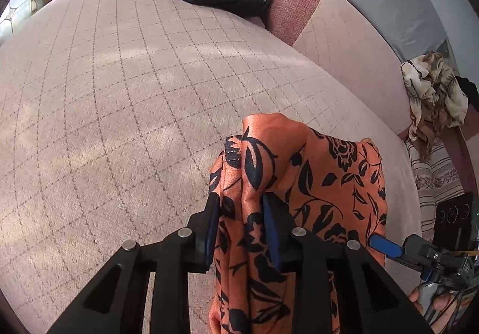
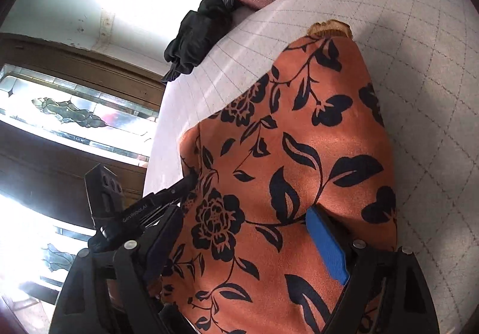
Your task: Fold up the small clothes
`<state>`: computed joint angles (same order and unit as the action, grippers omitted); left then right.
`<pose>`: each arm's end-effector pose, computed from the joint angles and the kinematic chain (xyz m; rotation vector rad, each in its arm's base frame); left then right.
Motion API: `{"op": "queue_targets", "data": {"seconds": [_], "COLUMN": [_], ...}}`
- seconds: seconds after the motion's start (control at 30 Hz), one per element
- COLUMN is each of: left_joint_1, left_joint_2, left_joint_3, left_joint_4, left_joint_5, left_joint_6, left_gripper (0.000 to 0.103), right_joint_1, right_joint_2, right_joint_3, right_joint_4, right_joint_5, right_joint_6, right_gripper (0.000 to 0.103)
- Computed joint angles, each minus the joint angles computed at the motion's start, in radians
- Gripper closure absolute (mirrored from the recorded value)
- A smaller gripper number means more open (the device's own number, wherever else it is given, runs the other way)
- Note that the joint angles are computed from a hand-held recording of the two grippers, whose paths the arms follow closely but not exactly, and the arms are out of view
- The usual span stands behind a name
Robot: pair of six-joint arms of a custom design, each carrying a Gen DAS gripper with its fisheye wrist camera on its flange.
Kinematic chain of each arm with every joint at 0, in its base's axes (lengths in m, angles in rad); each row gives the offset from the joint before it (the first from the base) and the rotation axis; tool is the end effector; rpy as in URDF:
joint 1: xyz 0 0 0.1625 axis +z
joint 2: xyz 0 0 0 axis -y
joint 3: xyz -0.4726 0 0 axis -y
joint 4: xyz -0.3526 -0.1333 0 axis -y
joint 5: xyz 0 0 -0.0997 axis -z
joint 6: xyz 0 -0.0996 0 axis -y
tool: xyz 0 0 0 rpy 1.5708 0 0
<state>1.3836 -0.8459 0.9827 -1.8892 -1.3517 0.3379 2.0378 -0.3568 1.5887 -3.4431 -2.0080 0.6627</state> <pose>0.0074 -0.7935 0.3906 0.7247 2.8085 -0.2393 0.3938 -0.5786 -0.0178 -0.4948 -2.8590 1.1546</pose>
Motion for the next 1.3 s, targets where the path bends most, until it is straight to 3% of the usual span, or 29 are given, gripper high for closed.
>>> {"op": "queue_targets", "data": {"seconds": [0.13, 0.2, 0.27, 0.3, 0.33, 0.43, 0.53, 0.6, 0.67, 0.77, 0.83, 0.9, 0.97, 1.03, 1.13, 1.2, 1.3], "left_joint_1": [-0.010, -0.012, -0.024, -0.018, -0.002, 0.018, 0.000, 0.000, 0.020, -0.005, -0.025, -0.039, -0.044, -0.032, -0.011, 0.003, 0.024], "left_joint_2": [-0.102, -0.160, -0.202, -0.199, -0.182, -0.190, -0.250, -0.245, -0.233, -0.263, -0.270, -0.269, -0.241, -0.190, -0.117, -0.087, -0.061], "left_joint_3": [0.109, 0.181, 0.268, 0.294, 0.286, 0.256, 0.334, 0.366, 0.357, 0.368, 0.378, 0.390, 0.366, 0.285, 0.170, 0.123, 0.071], "left_joint_4": [-0.037, -0.053, -0.075, -0.082, -0.048, -0.036, -0.131, -0.130, -0.102, -0.135, -0.168, -0.225, -0.234, -0.149, -0.024, 0.027, 0.119], "left_joint_5": [-0.033, -0.042, 0.033, 0.073, 0.071, 0.000, -0.009, 0.068, 0.052, 0.052, 0.078, 0.104, 0.110, 0.078, 0.033, -0.002, -0.075], "left_joint_6": [0.020, 0.050, 0.053, 0.040, 0.014, -0.051, 0.022, 0.040, 0.022, 0.027, 0.051, 0.077, 0.092, 0.067, 0.027, 0.013, 0.008], "left_gripper": [0.050, 0.050, 0.051, 0.063, 0.062, 0.064, 0.063, 0.059, 0.058, 0.058, 0.030, 0.020, 0.020, 0.020, 0.020, 0.020, 0.020], "right_joint_1": [0.049, 0.046, 0.023, 0.018, 0.026, 0.045, 0.076, 0.065, 0.056, 0.083, 0.099, 0.118, 0.120, 0.096, 0.050, 0.024, -0.006], "right_joint_2": [-0.008, 0.000, 0.015, 0.027, 0.034, 0.021, 0.024, 0.042, 0.063, 0.046, 0.031, 0.012, -0.007, -0.033, -0.049, -0.046, -0.031], "right_joint_3": [0.012, 0.026, 0.021, 0.014, 0.013, -0.007, -0.010, -0.003, 0.002, -0.024, -0.009, 0.015, 0.057, 0.114, 0.178, 0.191, 0.161], "right_joint_4": [-0.054, -0.072, 0.007, 0.017, -0.002, 0.042, 0.019, 0.016, 0.022, 0.077, 0.014, -0.024, -0.058, -0.070, -0.102, -0.132, -0.091], "right_joint_5": [-0.030, 0.009, 0.045, 0.042, 0.019, 0.009, 0.001, 0.042, 0.041, -0.004, -0.036, -0.128, -0.222, -0.251, -0.222, -0.165, -0.089], "right_joint_6": [-0.036, -0.024, 0.019, 0.013, -0.012, 0.029, -0.015, 0.006, -0.007, -0.011, -0.051, -0.053, -0.027, 0.049, 0.107, 0.104, 0.081], "right_gripper": [0.016, 0.015, 0.014, 0.014, 0.014, 0.014, 0.014, 0.012, 0.012, 0.012, 0.012, 0.012, 0.012, 0.012, 0.012, 0.012, 0.012]}}
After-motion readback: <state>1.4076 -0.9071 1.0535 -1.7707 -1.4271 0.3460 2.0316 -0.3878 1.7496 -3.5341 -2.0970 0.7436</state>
